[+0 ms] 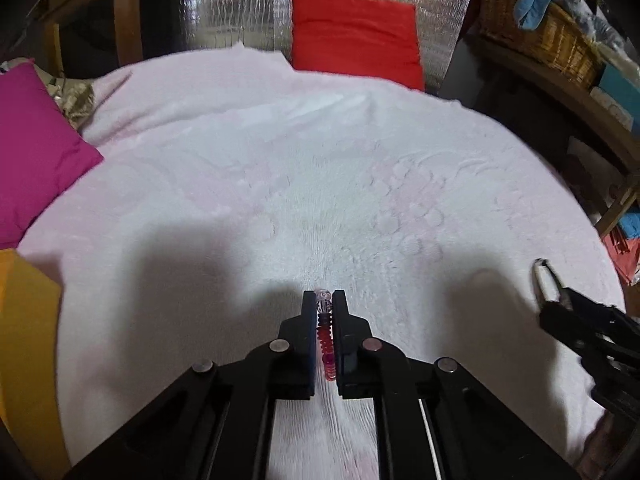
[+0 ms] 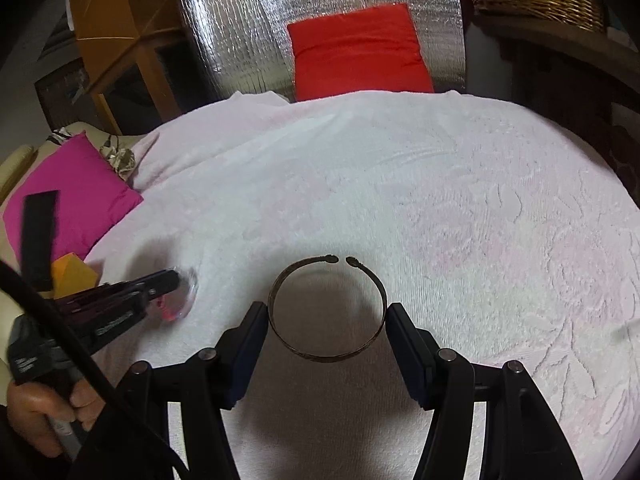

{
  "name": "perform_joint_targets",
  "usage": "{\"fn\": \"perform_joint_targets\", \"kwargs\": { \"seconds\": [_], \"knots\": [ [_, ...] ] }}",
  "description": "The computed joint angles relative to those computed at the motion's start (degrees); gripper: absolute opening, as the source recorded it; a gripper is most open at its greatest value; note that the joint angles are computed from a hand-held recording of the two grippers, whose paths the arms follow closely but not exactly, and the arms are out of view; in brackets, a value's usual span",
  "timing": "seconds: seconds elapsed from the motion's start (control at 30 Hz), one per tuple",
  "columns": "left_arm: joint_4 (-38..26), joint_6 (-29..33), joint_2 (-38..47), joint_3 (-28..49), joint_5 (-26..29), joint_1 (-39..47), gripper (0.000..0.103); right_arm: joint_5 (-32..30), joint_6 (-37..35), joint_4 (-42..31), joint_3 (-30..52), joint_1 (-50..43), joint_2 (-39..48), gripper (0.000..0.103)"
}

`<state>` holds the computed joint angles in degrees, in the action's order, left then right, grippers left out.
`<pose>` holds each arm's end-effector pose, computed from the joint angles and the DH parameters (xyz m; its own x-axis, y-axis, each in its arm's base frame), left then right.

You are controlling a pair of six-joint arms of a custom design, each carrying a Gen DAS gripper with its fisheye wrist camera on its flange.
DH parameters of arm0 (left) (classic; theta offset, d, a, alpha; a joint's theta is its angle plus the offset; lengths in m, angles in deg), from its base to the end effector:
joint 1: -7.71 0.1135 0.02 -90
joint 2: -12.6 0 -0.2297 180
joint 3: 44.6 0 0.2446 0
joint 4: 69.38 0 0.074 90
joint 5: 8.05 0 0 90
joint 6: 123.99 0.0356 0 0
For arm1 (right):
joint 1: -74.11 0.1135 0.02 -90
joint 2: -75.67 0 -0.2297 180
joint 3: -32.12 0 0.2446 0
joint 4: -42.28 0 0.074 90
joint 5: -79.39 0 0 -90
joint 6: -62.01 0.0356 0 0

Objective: Organize jewelry
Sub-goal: 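Carry the pink bracelet with the left tool while the right tool carries the silver hoop toward the box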

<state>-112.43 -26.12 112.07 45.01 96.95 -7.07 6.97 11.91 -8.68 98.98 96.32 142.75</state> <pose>0.3497 -0.1018 0.2117 -0.7096 0.3240 -0.6257 0.4992 0.8579 -0.1219 0.2289 0.0818 0.2400 -0.6721 0.3861 -0.6319 0.3207 0.9209 0.2216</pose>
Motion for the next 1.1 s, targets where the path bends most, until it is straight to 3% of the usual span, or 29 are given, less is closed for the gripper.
{"fn": "perform_joint_targets", "kwargs": {
  "seconds": [0.5, 0.77, 1.1],
  "knots": [
    [-0.77, 0.3, -20.94, -11.43, 5.49, 6.94, 0.007, 4.21, 4.42, 2.2, 1.0, 6.96, -0.38, 0.064],
    [-2.72, -0.22, -31.76, -17.63, 5.47, 11.34, 0.007, 7.01, 7.71, 3.07, 2.84, 13.16, 0.93, 0.064],
    [-0.94, 1.76, -34.65, -18.75, 4.71, 18.49, 0.007, 10.67, 10.87, 2.69, 3.9, 17.71, 3.71, 0.064]
  ]
}}
